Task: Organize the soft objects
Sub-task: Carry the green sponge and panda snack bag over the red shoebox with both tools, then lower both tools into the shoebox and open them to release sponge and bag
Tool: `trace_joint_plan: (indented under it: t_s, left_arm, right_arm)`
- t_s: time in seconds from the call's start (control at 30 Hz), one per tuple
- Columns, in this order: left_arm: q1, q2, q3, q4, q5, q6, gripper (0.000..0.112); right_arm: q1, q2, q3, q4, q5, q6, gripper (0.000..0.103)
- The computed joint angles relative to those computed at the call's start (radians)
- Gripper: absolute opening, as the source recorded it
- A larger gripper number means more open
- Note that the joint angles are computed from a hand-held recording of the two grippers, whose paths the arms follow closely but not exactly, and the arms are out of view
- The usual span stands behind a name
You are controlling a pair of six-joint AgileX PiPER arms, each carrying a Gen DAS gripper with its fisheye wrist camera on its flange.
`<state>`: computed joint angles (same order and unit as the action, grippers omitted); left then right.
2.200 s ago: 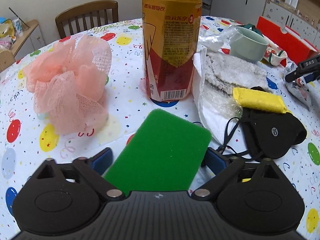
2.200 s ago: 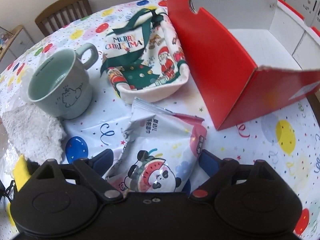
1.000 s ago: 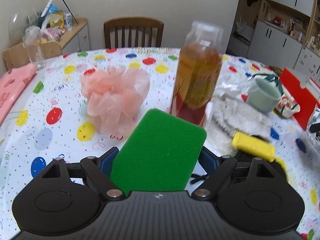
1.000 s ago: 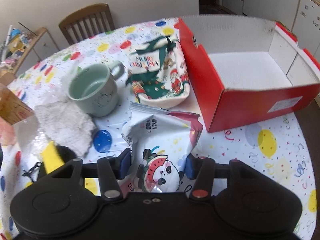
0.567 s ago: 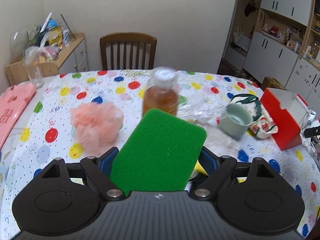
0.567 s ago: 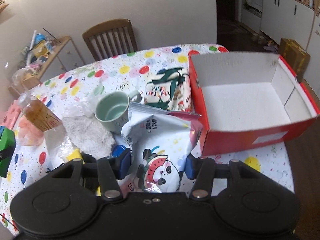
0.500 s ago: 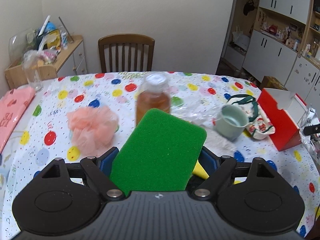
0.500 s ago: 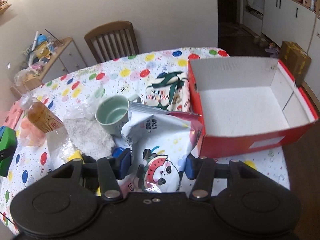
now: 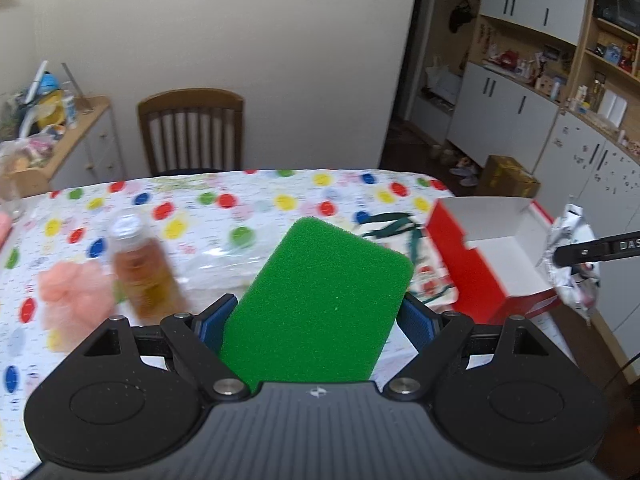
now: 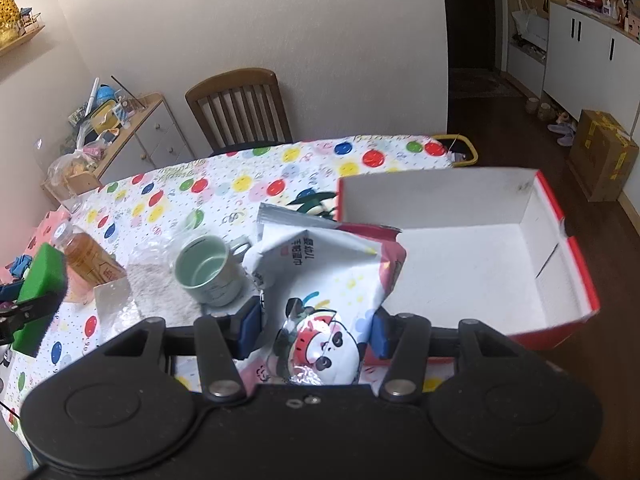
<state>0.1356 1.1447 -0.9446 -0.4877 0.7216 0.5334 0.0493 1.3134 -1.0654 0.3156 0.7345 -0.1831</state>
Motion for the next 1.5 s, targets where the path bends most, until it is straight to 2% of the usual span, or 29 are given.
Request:
trace_joint_plan:
  t_s: [0.17,0.27,0.37,0.57,0.7,0.8,1.03,1.13,1.3,1.37,1.5]
  left_arm:
    - [-0.317,0.064,-0.049,0.299,-0.102,-0.421,0.086]
    - [-0.462,0.137,-0.095,0.455,-0.132,-0.648,0.086]
    - [-0.574,0.221,-0.158,0.582,-0.148,-0.827,0.086]
    - [-0.728,0.391,-0.297,0.773,-0.159,-1.065,0.086]
    - [-0.780,0.501,-0.406,0.809,-0.150,-1.124,0.086]
    - [-0.795,0.583,-0.502,0.784,-0.138,-1.117,0.086]
    - [-0.806,0.792,-0.773,0.740,-0.061,-1.097,0.086]
    - [-0.798,0.886,-0.899,0.676,-0.006,-1.056,0.086]
    - [-0.785,1.043,-1.105,0.626,0.086,-1.038,0.086]
    - [-0.784,1.102,-1.188,0.622,0.129,-1.034,0.086]
    - [-0.785,1.247,-1.406,0.593,0.248,-0.978,0.086]
  right_arm:
    - [-0.153,0.038,-0.040,0.135,0.049,-0.226,0.052]
    - [-0.231,0.069,-0.061,0.187,0.078,-0.325,0.052]
    - [-0.296,0.100,-0.081,0.225,0.102,-0.410,0.052]
    - [-0.393,0.181,-0.135,0.266,0.112,-0.527,0.052]
    - [-0.430,0.233,-0.169,0.270,0.097,-0.576,0.052]
    - [-0.448,0.275,-0.196,0.272,0.080,-0.600,0.052]
    - [-0.457,0.404,-0.303,0.255,0.038,-0.639,0.052]
    - [-0.461,0.460,-0.351,0.250,0.056,-0.651,0.052]
    - [-0.446,0.514,-0.370,0.203,0.042,-0.680,0.052]
    - [-0.445,0.543,-0.393,0.199,0.060,-0.672,0.052]
    - [-0.422,0.584,-0.405,0.157,0.057,-0.676,0.052]
